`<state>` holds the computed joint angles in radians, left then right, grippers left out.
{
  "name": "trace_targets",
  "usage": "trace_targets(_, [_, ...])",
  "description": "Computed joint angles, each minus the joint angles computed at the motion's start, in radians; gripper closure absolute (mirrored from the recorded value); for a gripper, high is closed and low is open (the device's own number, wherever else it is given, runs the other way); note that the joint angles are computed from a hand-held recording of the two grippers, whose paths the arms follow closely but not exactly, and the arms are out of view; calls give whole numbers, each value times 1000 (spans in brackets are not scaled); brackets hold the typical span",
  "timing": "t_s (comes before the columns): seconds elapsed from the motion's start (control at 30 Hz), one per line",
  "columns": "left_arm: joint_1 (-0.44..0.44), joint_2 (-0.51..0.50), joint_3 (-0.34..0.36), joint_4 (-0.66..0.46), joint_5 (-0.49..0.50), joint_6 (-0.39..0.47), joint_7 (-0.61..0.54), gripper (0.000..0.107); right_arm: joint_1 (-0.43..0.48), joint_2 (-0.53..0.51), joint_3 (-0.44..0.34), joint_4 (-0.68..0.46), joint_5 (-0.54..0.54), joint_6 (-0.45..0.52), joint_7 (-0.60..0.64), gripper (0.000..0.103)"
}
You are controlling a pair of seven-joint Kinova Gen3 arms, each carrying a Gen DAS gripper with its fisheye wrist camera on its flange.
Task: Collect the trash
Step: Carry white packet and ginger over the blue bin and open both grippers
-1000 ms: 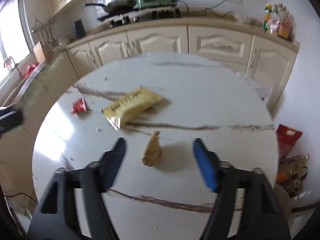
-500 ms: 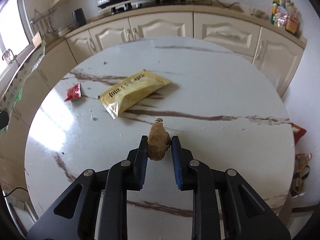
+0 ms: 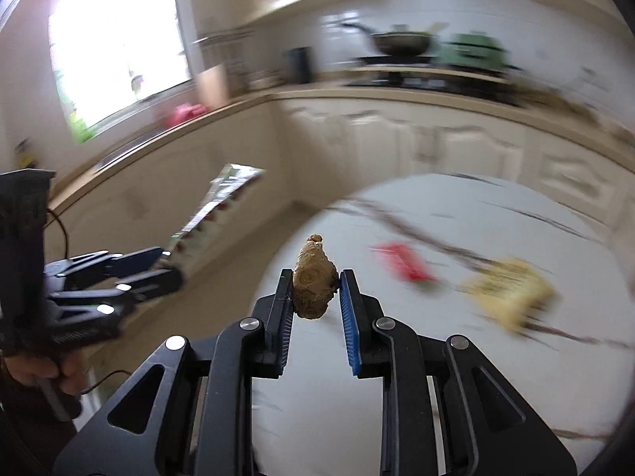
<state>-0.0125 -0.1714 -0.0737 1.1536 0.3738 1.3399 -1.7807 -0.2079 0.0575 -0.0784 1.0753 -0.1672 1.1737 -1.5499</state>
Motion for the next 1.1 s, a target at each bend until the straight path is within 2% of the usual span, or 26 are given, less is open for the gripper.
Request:
trace_targets(0.13, [-56, -34, -108, 88, 1, 47, -55, 64, -123, 106, -72, -43, 37, -19, -32, 81])
trace_targets(0.23, [-100, -34, -155, 156, 0, 74, -97, 64, -217, 205, -94, -81, 65, -15, -46, 81])
trace_targets(0.37, [-166, 9, -186, 250, 14, 99, -148, 64, -286, 331, -83, -118, 80, 24, -70, 81])
trace_targets(0.5, [-214, 79, -165, 325, 4, 102, -164, 64, -308, 446, -69, -127, 71, 58, -93, 81])
trace_targets(0.7, [-294, 210, -97, 388, -19, 83, -183, 64, -308, 606, -47, -174, 67, 117, -132, 81])
trace_targets(0.93, [-332, 365, -32, 311, -65, 82, -145, 61, -289, 729, -46, -268, 44, 180, -126, 81])
trace_targets(0.97, [-327, 367, -24, 309, -77, 79, -132, 58, -287, 743, -46, -277, 40, 182, -125, 81])
trace_targets(1.03, [-335, 408, -19, 257, -98, 90, -111, 41, -276, 745, -51, -275, 27, 194, -122, 81])
trace_targets(1.1, [-343, 424, -13, 228, -108, 100, -97, 39, -275, 755, -50, -277, 25, 197, -117, 81])
